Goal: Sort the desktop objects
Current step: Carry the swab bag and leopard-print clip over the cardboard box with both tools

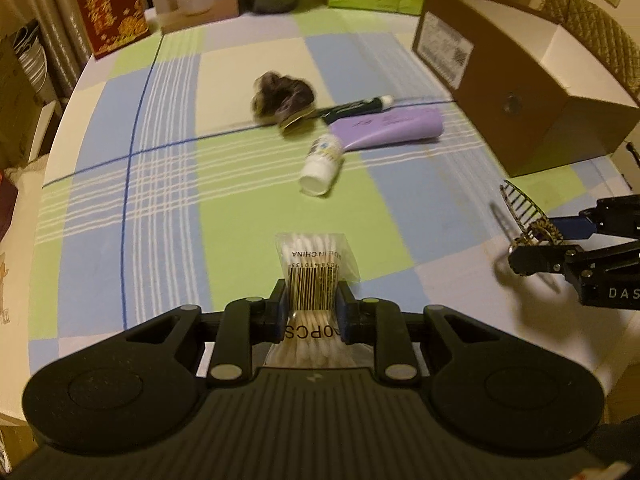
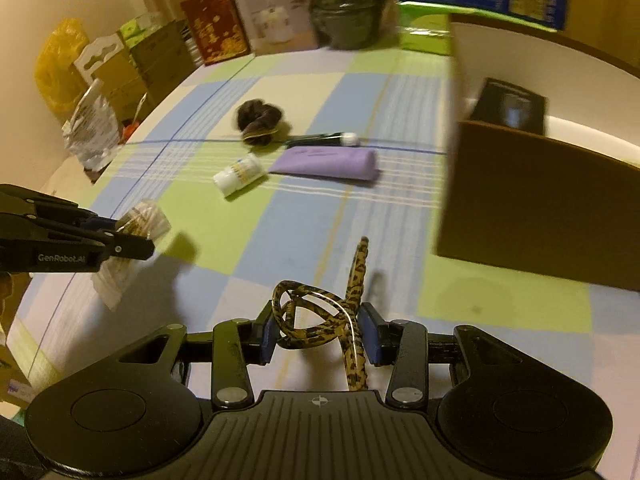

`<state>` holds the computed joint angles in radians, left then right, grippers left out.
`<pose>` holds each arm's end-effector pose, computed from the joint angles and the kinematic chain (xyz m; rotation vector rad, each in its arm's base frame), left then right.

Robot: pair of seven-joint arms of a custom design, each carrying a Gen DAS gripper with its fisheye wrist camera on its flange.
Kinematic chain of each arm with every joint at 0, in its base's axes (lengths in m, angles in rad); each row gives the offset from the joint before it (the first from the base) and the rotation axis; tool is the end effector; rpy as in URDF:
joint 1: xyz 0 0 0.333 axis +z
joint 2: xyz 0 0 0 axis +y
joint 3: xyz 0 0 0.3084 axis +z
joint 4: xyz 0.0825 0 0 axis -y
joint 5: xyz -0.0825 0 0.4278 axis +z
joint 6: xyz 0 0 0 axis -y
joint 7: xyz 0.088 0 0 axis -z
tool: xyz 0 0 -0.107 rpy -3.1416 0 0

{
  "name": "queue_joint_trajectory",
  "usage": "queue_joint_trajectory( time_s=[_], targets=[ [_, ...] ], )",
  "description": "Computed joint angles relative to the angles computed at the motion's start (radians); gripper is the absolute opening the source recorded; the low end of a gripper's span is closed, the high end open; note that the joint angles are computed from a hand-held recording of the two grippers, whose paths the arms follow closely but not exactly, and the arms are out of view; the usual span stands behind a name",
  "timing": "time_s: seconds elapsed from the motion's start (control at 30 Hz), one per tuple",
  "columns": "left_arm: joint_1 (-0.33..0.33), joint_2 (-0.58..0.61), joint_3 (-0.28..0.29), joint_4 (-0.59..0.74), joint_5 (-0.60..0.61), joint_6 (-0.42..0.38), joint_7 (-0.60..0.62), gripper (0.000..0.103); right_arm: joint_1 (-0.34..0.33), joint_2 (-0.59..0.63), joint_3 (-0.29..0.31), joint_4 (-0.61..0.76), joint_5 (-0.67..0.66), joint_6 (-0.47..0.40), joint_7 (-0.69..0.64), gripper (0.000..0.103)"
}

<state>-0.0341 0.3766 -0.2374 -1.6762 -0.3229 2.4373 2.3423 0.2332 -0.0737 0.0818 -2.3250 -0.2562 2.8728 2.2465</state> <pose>0.7063 -0.1787 0.4050 -1.0846 2.6856 -0.7185 0.5438 0.1926 0.4042 -1.6865 1.9282 -0.4216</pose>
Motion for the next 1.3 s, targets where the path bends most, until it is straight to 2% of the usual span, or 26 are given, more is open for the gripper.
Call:
queue_joint_trajectory(
  time_s=[0.33,0.93,1.17,1.3],
  targets=[
    [-0.016,-0.068,-0.021,-0.046,-0.065,0.003,0.031,0.019,-0.083,-0.197,0.025,-0.159,-0.054,0.004,0.088,0.039],
    [-0.085,-0.157,-0.048,-0.088,-0.223,0.045,0.11,0.019,-0.171,-0.405,0.027,-0.3,0.025,0.033,-0.026,0.039],
    [-0.121,-0.164,-0.059,-0.08,-0.255,0.066,0.11,0.019,-0.17,-0.436,-0.012,-0.313,0.081,0.061,-0.121,0.039],
    [-0.143,-0.155,-0.067,-0.064,-0.256,0.079,0.092,0.019,-0.147,-0.437,-0.062,-0.307,0.128,0.084,-0.217,0.039]
  ],
)
